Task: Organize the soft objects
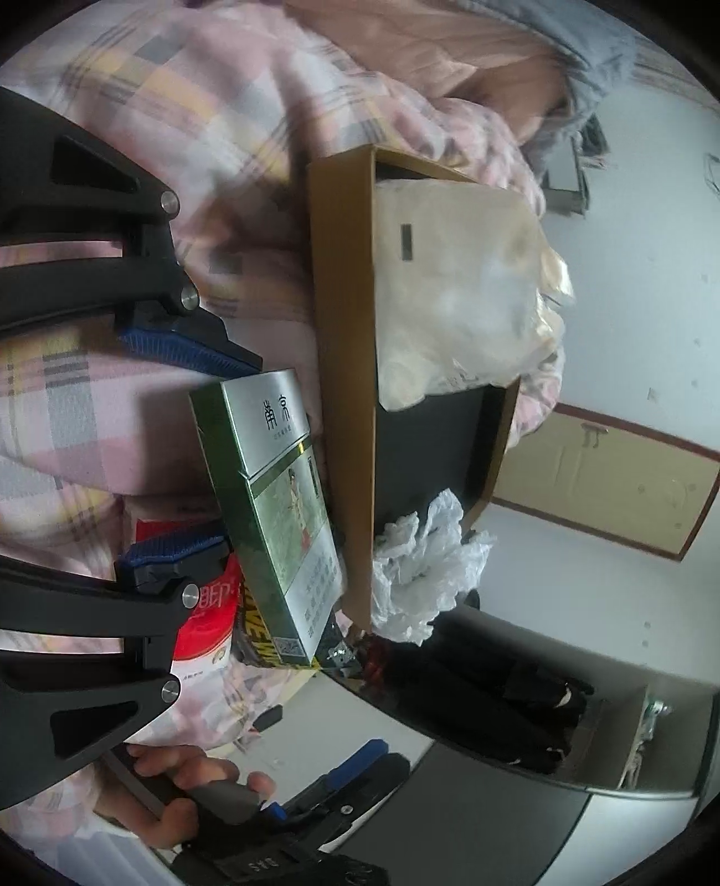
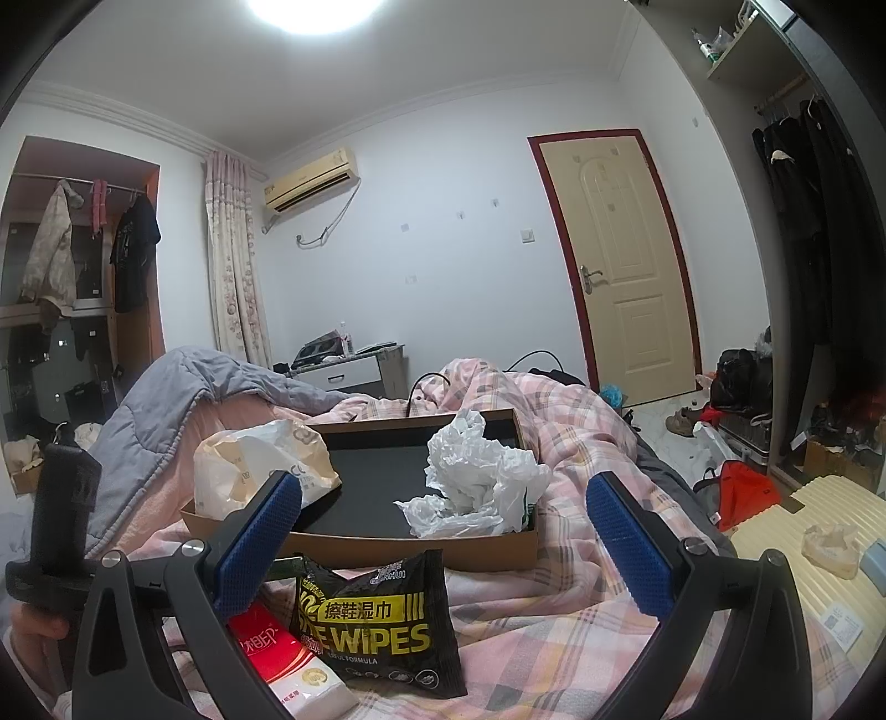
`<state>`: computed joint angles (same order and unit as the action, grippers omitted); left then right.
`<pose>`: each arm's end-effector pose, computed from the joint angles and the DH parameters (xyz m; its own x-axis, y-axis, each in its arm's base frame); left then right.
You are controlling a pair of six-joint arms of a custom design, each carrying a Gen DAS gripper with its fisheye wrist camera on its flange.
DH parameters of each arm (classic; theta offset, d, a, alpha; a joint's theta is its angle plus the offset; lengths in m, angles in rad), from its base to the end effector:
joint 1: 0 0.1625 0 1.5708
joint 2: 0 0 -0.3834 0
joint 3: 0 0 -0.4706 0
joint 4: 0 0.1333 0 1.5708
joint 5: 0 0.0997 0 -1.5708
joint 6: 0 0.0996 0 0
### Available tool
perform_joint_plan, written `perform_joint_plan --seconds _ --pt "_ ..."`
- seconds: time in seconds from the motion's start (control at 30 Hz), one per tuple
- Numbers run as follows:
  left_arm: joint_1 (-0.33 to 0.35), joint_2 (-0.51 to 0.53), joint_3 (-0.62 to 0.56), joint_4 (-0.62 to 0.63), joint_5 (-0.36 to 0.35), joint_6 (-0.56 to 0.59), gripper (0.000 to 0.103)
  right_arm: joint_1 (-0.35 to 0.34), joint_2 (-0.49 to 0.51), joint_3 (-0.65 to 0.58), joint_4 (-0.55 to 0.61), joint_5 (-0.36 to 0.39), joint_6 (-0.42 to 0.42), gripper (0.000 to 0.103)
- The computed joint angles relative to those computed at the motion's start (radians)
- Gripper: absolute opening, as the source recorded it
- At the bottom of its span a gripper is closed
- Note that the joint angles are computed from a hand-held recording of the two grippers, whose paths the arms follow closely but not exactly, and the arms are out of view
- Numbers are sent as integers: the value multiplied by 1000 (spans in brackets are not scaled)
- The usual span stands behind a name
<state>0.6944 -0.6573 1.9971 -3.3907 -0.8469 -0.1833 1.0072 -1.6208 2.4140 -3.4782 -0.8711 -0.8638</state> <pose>-0.2829 -0.4949 -0.0815 -0.8268 0.2702 -0.4934 0.5399 0.6273 -0.5612 -0.0593 -0.4633 0.2660 -0.7997 -0.3353 0.4980 -0.5735 0.1813 -0.7989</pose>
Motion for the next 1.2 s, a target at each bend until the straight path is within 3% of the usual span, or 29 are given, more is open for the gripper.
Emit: perform_joint_plan --seconds 0.03,0.07,0.13,0.23,0.3,0.5,0.53,0.57,0.6,0.67,1.0,1.2 --pt "-3 3 -5 5 15 4 53 0 0 0 0 0 1 102" --pt "-11 12 -16 11 50 14 64 1 1 0 -1 0 1 102" --pt "-35 44 -44 0 154 56 77 1 0 0 0 -1 0 103" --pt "-63 78 -59 -60 255 162 77 1 0 0 -1 0 0 103" --pt "-64 91 -75 -53 270 226 77 0 -1 1 2 0 1 103" --pt "-44 109 -128 89 227 291 76 1 0 -1 1 -1 2 103" --pt "-44 111 -130 92 221 298 71 1 0 0 1 -1 3 103" --pt "-43 108 -131 104 200 301 56 1 0 -1 1 -2 3 103" --pt "-40 96 -126 122 167 298 48 3 0 -2 1 -4 6 102" --pt "-44 95 -126 130 165 290 35 4 -1 -3 3 -6 10 102" --pt "-59 6 -85 43 73 263 9 5 1 -5 -3 -7 22 102" --pt "-54 35 -189 43 65 318 9 5 3 -9 -2 -7 33 103"
